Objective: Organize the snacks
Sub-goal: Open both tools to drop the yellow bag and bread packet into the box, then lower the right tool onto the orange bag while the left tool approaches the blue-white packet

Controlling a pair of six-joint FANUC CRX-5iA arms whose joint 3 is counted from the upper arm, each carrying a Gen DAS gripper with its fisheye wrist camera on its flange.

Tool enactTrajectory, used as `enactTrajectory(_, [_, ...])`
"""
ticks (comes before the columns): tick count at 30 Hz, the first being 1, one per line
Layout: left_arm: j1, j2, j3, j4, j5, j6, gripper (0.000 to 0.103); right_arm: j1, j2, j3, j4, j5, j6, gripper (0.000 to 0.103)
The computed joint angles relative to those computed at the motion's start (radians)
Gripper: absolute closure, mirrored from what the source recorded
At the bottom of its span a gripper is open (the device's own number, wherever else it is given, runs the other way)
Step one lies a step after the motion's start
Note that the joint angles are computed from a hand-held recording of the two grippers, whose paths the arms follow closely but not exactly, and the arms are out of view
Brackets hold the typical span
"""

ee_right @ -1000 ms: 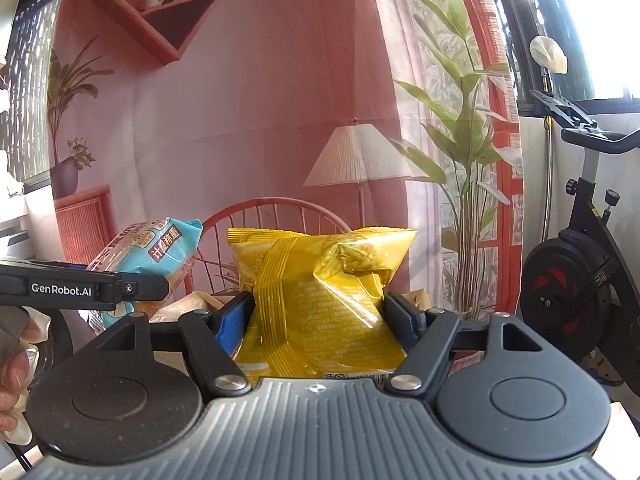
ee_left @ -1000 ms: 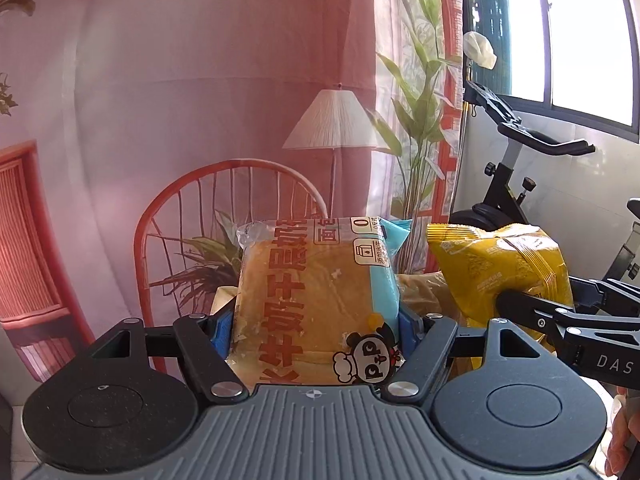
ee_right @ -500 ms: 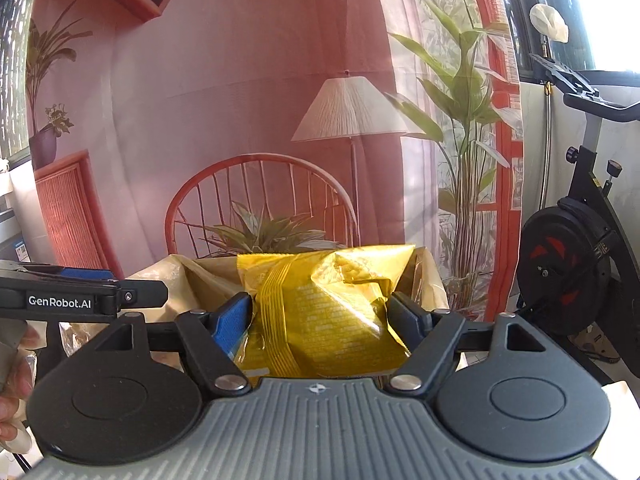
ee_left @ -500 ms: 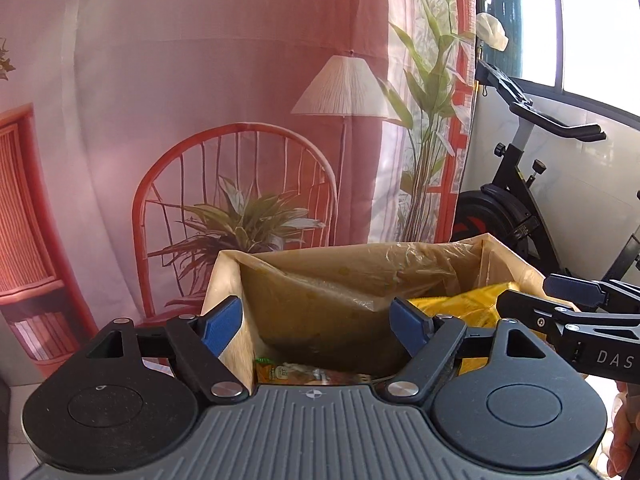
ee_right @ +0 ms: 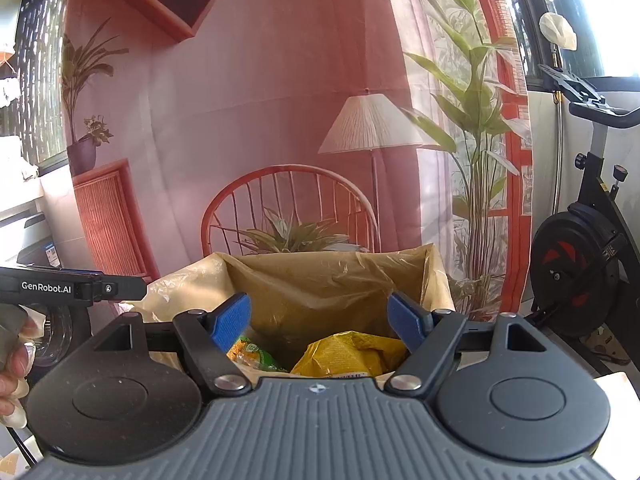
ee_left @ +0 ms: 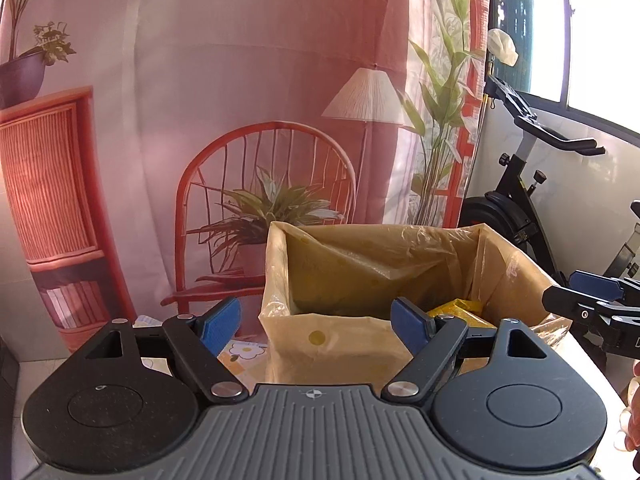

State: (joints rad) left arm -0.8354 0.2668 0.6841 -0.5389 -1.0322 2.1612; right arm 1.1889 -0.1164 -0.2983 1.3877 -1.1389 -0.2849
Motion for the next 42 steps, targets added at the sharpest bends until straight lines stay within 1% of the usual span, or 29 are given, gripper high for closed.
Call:
enactTrajectory(5, [-0.012,-0.088,-0.128,-0.024,-0.001,0.066,0.020,0.059,-0.028,-0.051,-0.001,-0.032,-0.007,0.025])
enactTrajectory(9, [-0.025,-0.140,-0.218,-0.042,0.012,0.116,0.020,0.109,-0.052,-0.104,-0.014,-0.068,-0.061,0.025])
enactTrajectory(12, [-0.040,-0.152,-0.255,-0.057,0.004,0.138,0.020,0.138,-0.059,-0.132,-0.041,-0.089,-0.099,0.025])
enactTrajectory(17, [-0.050,-0.165,-0.319,-0.045,0.028,0.138,0.020,0.185,-0.058,-0.179,-0.130,-0.111,-0.185,0.025])
enactTrajectory(19, [-0.051,-0.170,-0.348,-0.033,0.043,0.143,0.020,0.199,-0.051,-0.197,-0.161,-0.123,-0.217,0.018])
enactTrajectory(21, [-0.053,-0.176,-0.372,-0.033,0.051,0.149,0.020,0.212,-0.045,-0.211,-0.204,-0.134,-0.252,0.014])
enactTrajectory(24, [-0.052,-0.178,-0.395,-0.029,0.048,0.151,0.020,0.216,-0.074,-0.253,-0.249,-0.099,-0.357,0.014])
enactTrajectory(25, [-0.047,-0.181,-0.407,-0.021,0.050,0.148,0.020,0.218,-0.078,-0.258,-0.264,-0.094,-0.371,0.014])
enactTrajectory(29, [-0.038,-0.189,-0.433,-0.010,0.051,0.150,0.020,0.213,-0.092,-0.283,-0.285,-0.048,-0.415,0.014])
enactTrajectory(33, [-0.026,-0.200,-0.460,0.014,0.060,0.142,0.020,0.190,-0.078,-0.272,-0.287,0.007,-0.389,0.014])
enactTrajectory(35, [-0.024,-0.203,-0.471,0.020,0.059,0.144,0.020,0.179,-0.062,-0.255,-0.298,0.029,-0.364,0.015])
enactTrajectory(37, [-0.022,-0.207,-0.485,0.029,0.059,0.151,0.020,0.175,-0.047,-0.240,-0.313,0.036,-0.342,0.023])
enactTrajectory(38, [-0.021,-0.210,-0.492,0.035,0.060,0.152,0.020,0.175,-0.040,-0.236,-0.310,0.037,-0.340,0.023])
enactTrajectory(41, [-0.014,-0.218,-0.519,0.068,0.072,0.144,0.020,0.194,-0.019,-0.209,-0.314,-0.003,-0.328,0.034])
enactTrajectory(42, [-0.009,-0.220,-0.529,0.085,0.079,0.137,0.020,0.198,-0.017,-0.205,-0.309,-0.012,-0.333,0.041])
